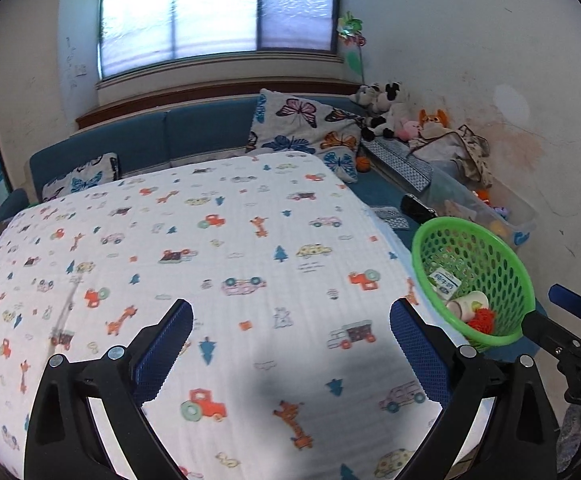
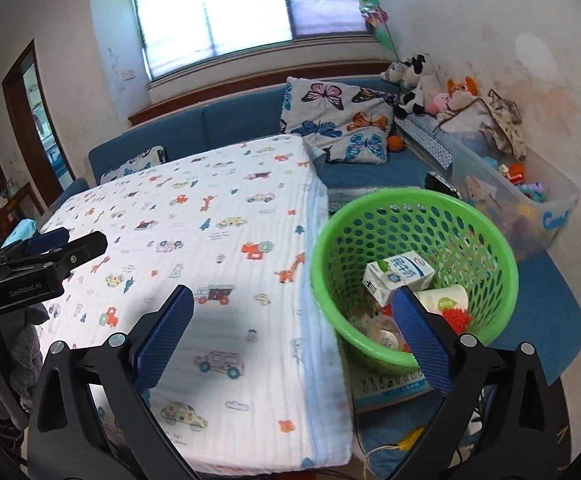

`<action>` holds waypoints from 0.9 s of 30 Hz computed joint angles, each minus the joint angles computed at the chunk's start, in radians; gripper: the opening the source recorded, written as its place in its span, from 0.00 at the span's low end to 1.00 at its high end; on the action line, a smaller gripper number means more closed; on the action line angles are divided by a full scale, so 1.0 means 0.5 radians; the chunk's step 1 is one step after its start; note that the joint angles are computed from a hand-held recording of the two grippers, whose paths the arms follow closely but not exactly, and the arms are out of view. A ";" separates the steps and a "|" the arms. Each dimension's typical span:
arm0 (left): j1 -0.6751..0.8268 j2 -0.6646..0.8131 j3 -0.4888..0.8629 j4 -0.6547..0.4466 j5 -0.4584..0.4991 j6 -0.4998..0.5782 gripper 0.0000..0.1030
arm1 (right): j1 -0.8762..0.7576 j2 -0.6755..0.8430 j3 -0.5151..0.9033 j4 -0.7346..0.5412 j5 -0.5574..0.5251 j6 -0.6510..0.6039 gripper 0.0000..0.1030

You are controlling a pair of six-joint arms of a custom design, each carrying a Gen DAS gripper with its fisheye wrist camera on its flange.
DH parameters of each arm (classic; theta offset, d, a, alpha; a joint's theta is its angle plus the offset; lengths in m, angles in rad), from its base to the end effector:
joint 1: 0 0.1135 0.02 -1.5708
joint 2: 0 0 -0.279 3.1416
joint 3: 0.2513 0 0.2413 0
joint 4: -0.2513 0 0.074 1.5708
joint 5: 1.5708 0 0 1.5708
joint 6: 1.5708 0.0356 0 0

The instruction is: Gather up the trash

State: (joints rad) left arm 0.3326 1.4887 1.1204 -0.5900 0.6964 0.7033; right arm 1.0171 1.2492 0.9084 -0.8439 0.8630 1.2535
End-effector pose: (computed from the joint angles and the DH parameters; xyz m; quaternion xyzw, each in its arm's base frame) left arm 0.2863 0.0747 0.2805 0.2663 0.8619 -0.1424 0.4073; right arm 0.1328 0.1633 0.2666 0.1848 0.8758 -0.0152 0.4457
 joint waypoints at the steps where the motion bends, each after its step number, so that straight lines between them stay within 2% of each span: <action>1: 0.016 0.009 0.007 -0.002 0.001 0.007 0.93 | 0.002 0.022 0.014 0.012 0.001 -0.015 0.96; 11: 0.143 0.028 0.000 0.060 -0.005 0.025 0.93 | -0.011 0.100 0.038 0.169 -0.036 -0.111 0.96; 27: 0.303 0.062 0.007 0.152 -0.026 -0.031 0.93 | 0.073 0.228 0.143 0.044 0.056 -0.010 0.96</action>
State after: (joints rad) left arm 0.4842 1.5198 1.1238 -0.5139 0.6835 0.6877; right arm 1.0534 1.3630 0.9798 -0.8217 0.8911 1.2486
